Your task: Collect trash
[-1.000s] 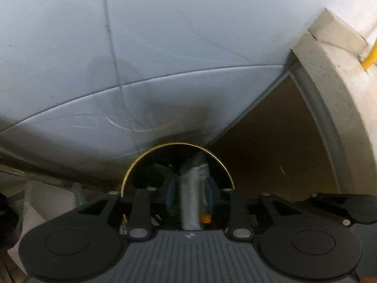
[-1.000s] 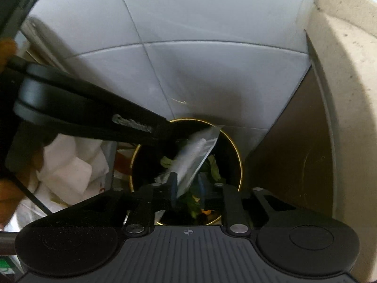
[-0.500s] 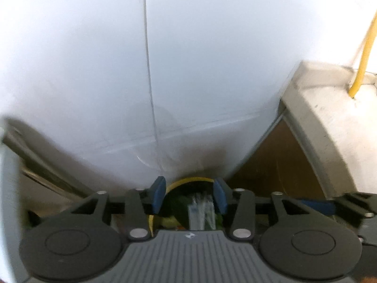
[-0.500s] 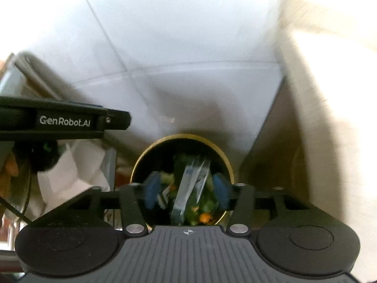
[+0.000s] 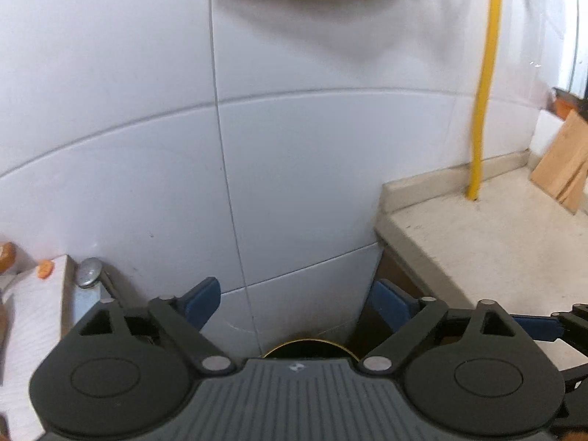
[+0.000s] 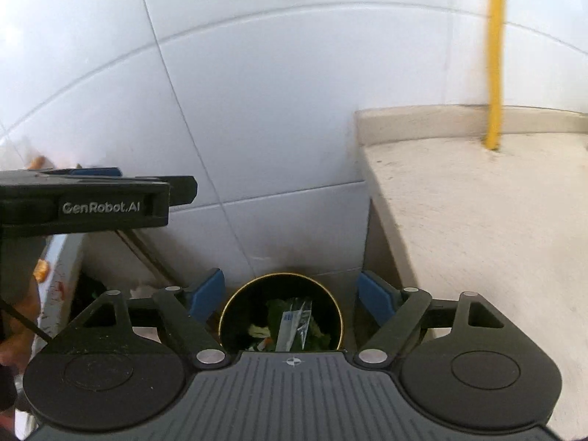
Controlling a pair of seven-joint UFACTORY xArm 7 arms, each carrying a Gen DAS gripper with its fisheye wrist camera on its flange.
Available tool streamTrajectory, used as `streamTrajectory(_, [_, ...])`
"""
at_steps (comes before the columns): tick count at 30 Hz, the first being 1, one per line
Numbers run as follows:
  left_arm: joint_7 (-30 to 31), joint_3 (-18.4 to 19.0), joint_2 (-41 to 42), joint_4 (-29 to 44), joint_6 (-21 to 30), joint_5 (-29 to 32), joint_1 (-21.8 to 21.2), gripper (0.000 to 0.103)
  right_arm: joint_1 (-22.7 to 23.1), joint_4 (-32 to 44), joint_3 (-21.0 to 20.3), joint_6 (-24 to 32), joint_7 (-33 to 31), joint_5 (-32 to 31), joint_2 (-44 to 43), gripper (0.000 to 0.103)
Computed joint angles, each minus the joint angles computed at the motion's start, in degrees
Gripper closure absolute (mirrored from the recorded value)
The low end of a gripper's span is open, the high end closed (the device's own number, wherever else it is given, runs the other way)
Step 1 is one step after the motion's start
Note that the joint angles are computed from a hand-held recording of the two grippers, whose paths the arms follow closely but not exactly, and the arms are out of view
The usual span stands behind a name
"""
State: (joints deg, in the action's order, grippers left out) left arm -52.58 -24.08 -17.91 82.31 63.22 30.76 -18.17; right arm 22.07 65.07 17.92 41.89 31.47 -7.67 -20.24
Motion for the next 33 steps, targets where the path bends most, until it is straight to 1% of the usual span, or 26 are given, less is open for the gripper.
streamTrajectory(2, [-0.11, -0.97, -0.99, 0.55, 1.43, 1.19, 0.02, 0.007, -0.45, -1.30, 0.50, 0.41, 1.64, -0.83, -2.94, 0.017])
streamTrajectory(5, [-1.79, -3.03, -3.11, 0.24, 1.27, 4.54, 0.96, 0.003, -0.69, -2.51, 0.91, 0.91, 2.37, -0.83, -6.42, 0.017])
streamTrajectory(9, [-2.60, -5.08, -4.39, 1.53, 2.52, 5.30, 2.49, 0.003, -1.83, -2.69, 1.50, 0.19, 2.10, -1.48, -9.21, 0.015])
streamTrajectory(11, [-2.18, -6.74, -4.77, 2.34, 4.35, 6.48, 3.31, 0.003, -1.98, -3.15, 1.03, -0.77, 1.54, -0.82, -10.89, 0.015])
streamTrajectory(12, [-2.16, -8.08, -4.60, 2.65, 5.12, 7.89, 3.97, 0.003, -1.97, -3.35, 0.72, -1.38, 1.02, -0.38, -11.49, 0.015])
streamTrajectory(14, [-1.17, -10.90, -3.61, 4.96, 8.25, 10.10, 4.81, 0.003, -2.28, -3.81, 0.72, -2.39, 0.19, -0.06, -12.39, 0.014])
streamTrajectory(15, [-0.65, -11.11, -3.65, 5.32, 8.52, 10.15, 4.56, 0.003, -2.32, -4.01, 0.49, -2.59, -0.57, 0.14, -12.87, 0.014])
streamTrajectory(19, [-4.06, -11.30, -5.64, 5.25, 6.97, 9.02, 4.86, 0.003, -1.68, -4.98, -0.80, -3.86, -3.64, 2.28, -14.52, 0.014])
streamTrajectory(21, [-4.29, -11.15, -7.51, 4.59, 5.02, 8.39, 5.05, 0.003, -1.66, -5.06, -1.17, -3.85, -4.98, 3.11, -15.42, 0.013])
streamTrajectory(24, [-4.02, -11.94, -9.31, 4.22, 2.37, 7.33, 6.44, 0.003, -1.58, -5.60, -1.78, -4.60, -6.86, 4.46, -16.67, 0.012])
streamTrajectory(29, [-4.89, -15.02, -10.24, 4.88, 2.05, 4.76, 10.47, 0.003, -1.65, -7.09, -1.99, -5.74, -8.40, 6.36, -18.83, 0.011])
streamTrajectory(33, [-5.79, -15.12, -10.21, 4.43, 2.85, 0.01, 11.21, 0.003, -2.13, -8.52, -1.64, -5.69, -8.72, 7.12, -20.78, 0.010])
